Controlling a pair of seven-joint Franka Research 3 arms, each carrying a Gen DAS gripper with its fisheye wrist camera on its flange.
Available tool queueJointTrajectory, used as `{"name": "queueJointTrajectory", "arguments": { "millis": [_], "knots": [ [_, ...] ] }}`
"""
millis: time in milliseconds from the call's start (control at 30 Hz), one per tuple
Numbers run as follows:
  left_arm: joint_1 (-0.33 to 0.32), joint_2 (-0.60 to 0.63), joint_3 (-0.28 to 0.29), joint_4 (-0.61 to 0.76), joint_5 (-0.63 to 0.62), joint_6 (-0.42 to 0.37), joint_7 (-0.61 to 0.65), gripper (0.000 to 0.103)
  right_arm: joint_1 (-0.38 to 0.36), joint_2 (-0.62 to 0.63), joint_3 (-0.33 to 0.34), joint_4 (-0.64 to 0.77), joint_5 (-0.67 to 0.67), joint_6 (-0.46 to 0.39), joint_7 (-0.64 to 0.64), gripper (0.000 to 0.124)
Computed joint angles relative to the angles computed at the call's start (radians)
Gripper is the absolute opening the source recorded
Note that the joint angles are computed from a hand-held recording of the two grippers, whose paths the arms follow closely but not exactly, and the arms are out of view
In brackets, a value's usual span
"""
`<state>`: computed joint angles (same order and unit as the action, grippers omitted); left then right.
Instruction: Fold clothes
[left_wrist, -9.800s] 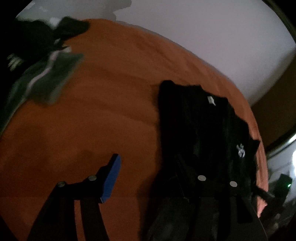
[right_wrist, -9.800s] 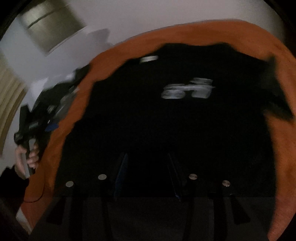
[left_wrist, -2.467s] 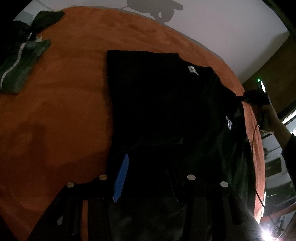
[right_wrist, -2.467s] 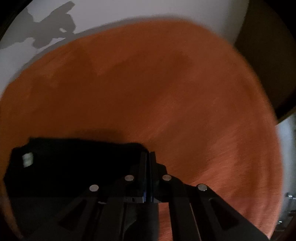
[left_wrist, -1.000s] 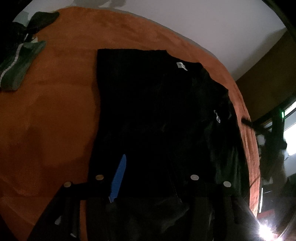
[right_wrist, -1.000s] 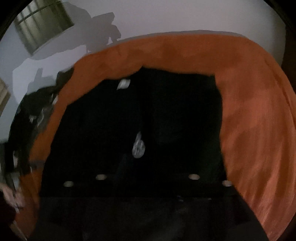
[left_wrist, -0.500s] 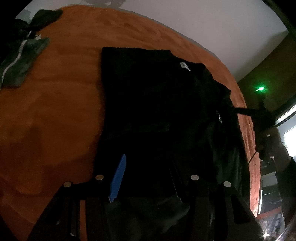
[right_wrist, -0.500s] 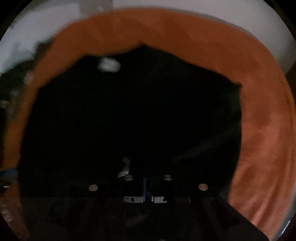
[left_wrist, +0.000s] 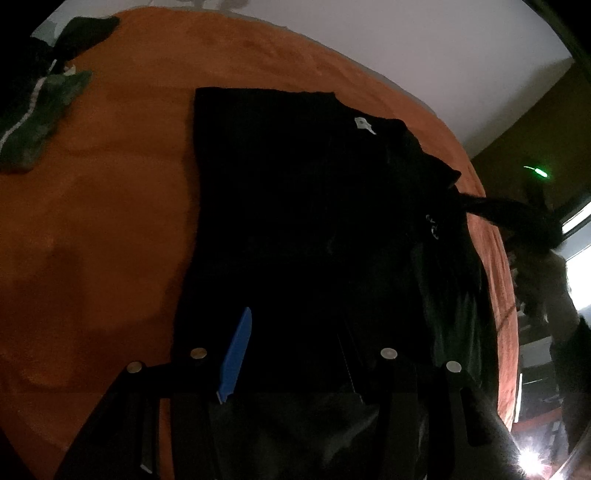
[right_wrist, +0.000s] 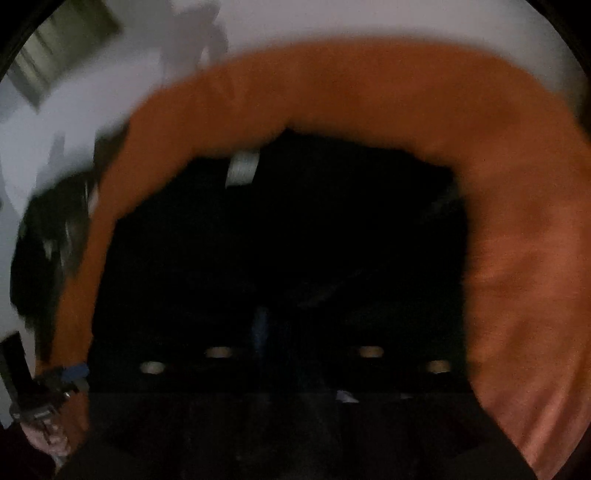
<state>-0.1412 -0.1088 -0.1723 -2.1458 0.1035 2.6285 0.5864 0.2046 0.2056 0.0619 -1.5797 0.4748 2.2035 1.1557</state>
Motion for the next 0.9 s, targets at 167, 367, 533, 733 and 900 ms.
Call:
{"name": "queueJointTrajectory", "arguments": {
  "millis": [167,367,533,733,900],
  "knots": [
    [0.001,-0.028,0.000,-0.016,0.003,-0.010,-0.019,0.050,-0.050,-0.267,-0.047,-0.378,0.115,0.167,-0.099,0.064],
    [-0.014,-0.076,-0.016,-0.040,0.029,-0.068,-0.033,0.051,-0.098,-0.411,-0.104,-0.595,0.041,0.145,-0.078,0.061],
    [-0.134,-0.140,0.059,-0.140,-0.305,-0.061,0.173,0.055,-0.142,-0.547,-0.147,-0.709,-0.002,0.053,-0.109,0.061],
    [-0.155,-0.299,-0.008,-0.183,-0.259,-0.353,0.214,0.055,-0.229,-0.844,-0.203,-0.869,-0.095,-0.170,-0.147,0.061],
    [-0.223,-0.483,-0.005,-0.381,-0.399,-0.336,0.098,0.056,-0.340,-0.955,-0.262,-0.956,-0.145,-0.370,-0.138,0.052]
  ]
}}
